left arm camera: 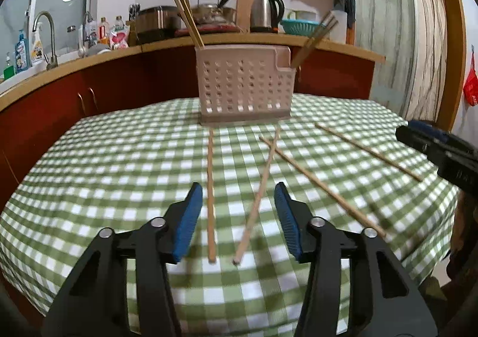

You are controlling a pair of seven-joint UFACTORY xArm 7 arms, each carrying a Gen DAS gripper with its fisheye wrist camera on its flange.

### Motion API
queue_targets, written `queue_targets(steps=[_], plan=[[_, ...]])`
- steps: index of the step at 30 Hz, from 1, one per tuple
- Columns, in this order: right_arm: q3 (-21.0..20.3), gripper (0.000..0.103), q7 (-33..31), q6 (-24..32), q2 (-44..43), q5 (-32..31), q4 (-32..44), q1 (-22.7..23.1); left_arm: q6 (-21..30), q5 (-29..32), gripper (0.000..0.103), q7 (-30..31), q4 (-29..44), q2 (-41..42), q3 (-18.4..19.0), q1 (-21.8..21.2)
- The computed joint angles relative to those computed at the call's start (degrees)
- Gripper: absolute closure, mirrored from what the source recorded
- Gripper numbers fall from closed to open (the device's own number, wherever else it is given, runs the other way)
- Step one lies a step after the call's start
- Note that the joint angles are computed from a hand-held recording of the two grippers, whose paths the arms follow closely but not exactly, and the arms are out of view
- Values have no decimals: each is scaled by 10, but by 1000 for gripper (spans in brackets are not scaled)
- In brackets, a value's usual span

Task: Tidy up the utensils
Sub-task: 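Withdraw both open tools from the caddy over the loose chopsticks, then close the left tool on a chopstick while the right tool grasps another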

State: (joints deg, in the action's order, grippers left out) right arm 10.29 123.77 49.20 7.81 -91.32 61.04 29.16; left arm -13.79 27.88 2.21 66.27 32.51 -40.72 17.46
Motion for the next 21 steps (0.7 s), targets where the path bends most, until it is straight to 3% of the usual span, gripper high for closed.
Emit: queue_targets(steps=[10,15,21], plan=[[1,50,7,-9,3,-4,-2,2,25,-20,68,30,-3,10,23,-24],[0,50,5,-13,9,-6,3,4,43,-51,74,65,-2,21,12,-18],[-2,50,3,-19,12,-7,5,5,46,-72,88,106,-6,32,-19,4]])
